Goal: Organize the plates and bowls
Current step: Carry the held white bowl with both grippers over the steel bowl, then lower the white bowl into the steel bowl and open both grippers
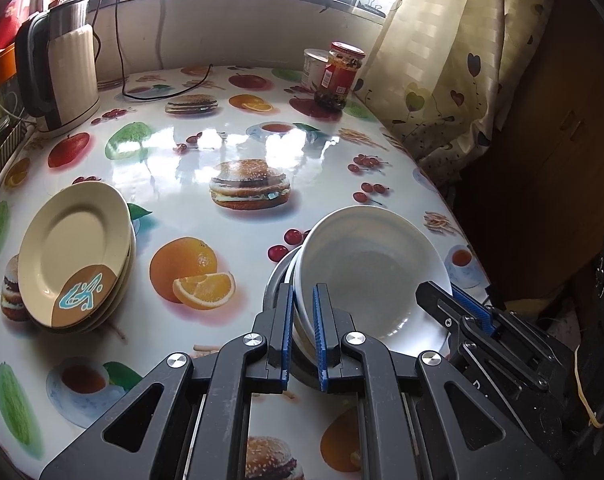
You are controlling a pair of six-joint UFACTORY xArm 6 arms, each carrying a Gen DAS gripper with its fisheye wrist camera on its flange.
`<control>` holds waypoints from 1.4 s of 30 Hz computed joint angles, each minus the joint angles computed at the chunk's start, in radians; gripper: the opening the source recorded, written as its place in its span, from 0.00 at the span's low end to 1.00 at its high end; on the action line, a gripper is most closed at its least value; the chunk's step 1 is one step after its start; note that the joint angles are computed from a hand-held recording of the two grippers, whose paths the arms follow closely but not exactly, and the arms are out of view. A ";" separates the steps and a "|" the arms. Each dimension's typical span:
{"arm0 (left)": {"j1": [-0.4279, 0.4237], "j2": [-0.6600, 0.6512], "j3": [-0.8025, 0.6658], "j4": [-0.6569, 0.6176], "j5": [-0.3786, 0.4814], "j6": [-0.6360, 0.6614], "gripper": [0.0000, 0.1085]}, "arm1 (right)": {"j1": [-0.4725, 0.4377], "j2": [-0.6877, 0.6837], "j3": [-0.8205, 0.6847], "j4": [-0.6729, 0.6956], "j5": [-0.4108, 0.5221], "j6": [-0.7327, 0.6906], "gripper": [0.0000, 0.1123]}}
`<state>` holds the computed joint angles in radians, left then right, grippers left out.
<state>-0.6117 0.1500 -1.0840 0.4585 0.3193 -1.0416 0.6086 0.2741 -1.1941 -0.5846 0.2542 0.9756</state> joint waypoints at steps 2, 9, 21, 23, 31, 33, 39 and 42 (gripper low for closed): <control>0.000 0.000 0.001 -0.013 0.003 0.005 0.09 | -0.002 -0.001 0.004 0.034 -0.007 -0.028 0.13; 0.005 0.001 0.006 -0.018 0.000 0.006 0.09 | -0.001 0.000 0.001 0.070 -0.008 -0.065 0.13; 0.024 -0.009 0.019 0.008 -0.050 -0.034 0.09 | -0.018 -0.010 0.006 0.003 -0.047 -0.017 0.20; 0.033 -0.006 0.011 0.020 -0.042 -0.047 0.09 | -0.025 -0.009 0.001 -0.037 -0.056 0.014 0.20; 0.043 0.010 0.001 -0.011 -0.057 -0.018 0.10 | -0.044 0.019 -0.041 -0.089 -0.066 0.043 0.20; 0.042 0.016 -0.003 -0.023 -0.058 -0.008 0.10 | -0.045 0.029 -0.050 -0.066 -0.068 0.016 0.20; 0.043 0.022 -0.004 -0.036 -0.060 -0.004 0.10 | -0.044 0.048 -0.059 0.001 -0.070 -0.049 0.20; 0.041 0.029 -0.008 -0.055 -0.061 0.018 0.10 | -0.046 0.048 -0.054 0.014 -0.074 -0.057 0.20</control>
<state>-0.5709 0.1791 -1.0917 0.4032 0.2583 -1.0240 0.5625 0.3226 -1.2484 -0.5701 0.1797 0.9182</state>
